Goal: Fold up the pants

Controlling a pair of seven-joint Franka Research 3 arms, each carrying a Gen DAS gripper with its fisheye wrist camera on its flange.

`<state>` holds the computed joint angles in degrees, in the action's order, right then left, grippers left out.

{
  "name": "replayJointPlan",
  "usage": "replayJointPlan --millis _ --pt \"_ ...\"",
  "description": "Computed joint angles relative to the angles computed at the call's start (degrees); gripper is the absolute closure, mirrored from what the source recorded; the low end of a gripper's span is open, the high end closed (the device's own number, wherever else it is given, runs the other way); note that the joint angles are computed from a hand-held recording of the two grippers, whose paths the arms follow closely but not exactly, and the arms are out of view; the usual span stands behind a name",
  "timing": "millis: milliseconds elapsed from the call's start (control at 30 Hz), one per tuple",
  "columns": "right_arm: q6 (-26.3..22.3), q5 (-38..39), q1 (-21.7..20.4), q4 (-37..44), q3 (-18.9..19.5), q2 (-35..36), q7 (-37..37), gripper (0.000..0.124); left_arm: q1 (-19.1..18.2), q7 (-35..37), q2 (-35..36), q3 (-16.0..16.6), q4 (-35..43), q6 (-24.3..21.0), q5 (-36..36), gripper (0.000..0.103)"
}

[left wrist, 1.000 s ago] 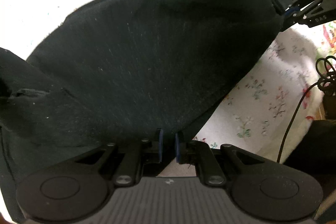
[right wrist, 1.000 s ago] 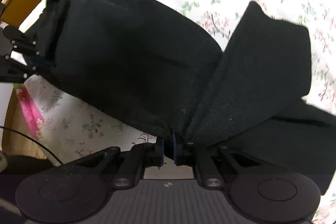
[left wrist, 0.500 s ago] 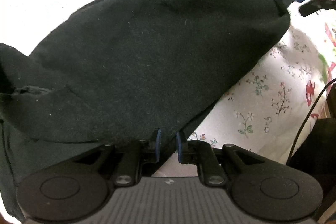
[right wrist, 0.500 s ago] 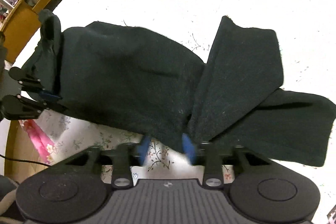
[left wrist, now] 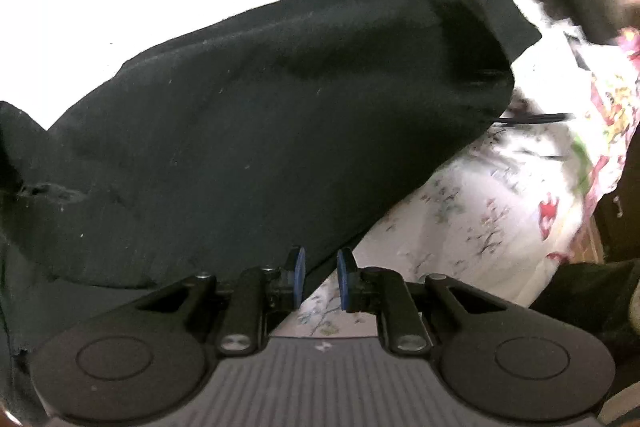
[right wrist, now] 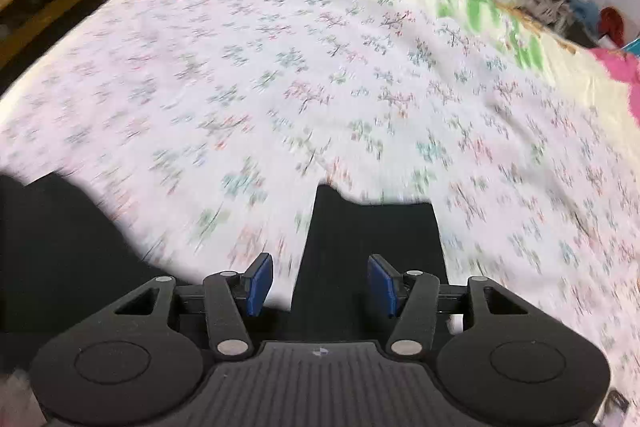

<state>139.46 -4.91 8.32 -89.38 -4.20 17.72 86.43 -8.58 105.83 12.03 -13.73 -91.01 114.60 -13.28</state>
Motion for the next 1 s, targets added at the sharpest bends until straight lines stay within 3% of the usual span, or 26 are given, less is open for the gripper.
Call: replayJointPlan --millis 67,167,200,267,400,667,833,933,1000 --pt "1.40 -3.36 1.38 1.38 -1.15 3.01 2.55 0.086 -0.05 -0.62 0.27 -0.15 0.35 0.05 -0.76 0.079" --pt "-2.76 -4.30 1.53 4.48 -2.26 5.92 5.83 0.092 0.07 -0.26 0.41 -0.28 0.84 -0.81 -1.33 0.079" --pt "-3.22 -3.12 0.83 4.62 -2.10 6.19 6.17 0.098 0.02 -0.10 0.64 -0.31 1.12 -0.98 -1.28 0.079" --pt "-3.31 -1.22 -0.10 3.90 -1.89 5.60 7.26 0.124 -0.06 -0.20 1.52 -0.36 2.44 -1.83 -1.20 0.079" --pt "-1.82 3.50 -2.36 1.59 -1.20 2.30 8.34 0.124 -0.48 0.36 3.90 -0.80 5.93 -2.30 -0.55 0.079" --pt "5.76 8.26 -7.31 -12.86 -2.93 -11.24 17.17 0.124 -2.80 2.66 11.55 -2.65 16.72 -3.94 1.71 0.078" --pt "6.85 9.59 -10.86 -22.54 -3.63 -16.49 28.83 0.124 -4.47 4.17 15.84 -3.69 23.07 -7.36 2.71 0.078" --pt "8.52 13.07 -12.62 -27.48 -3.49 -17.54 31.62 0.124 -5.66 5.27 17.57 -4.14 25.77 -9.42 3.30 0.078" --pt "10.62 10.92 -13.10 -29.27 -3.14 -17.50 32.13 0.124 -6.49 5.45 18.93 -4.14 28.38 -11.41 3.88 0.077"
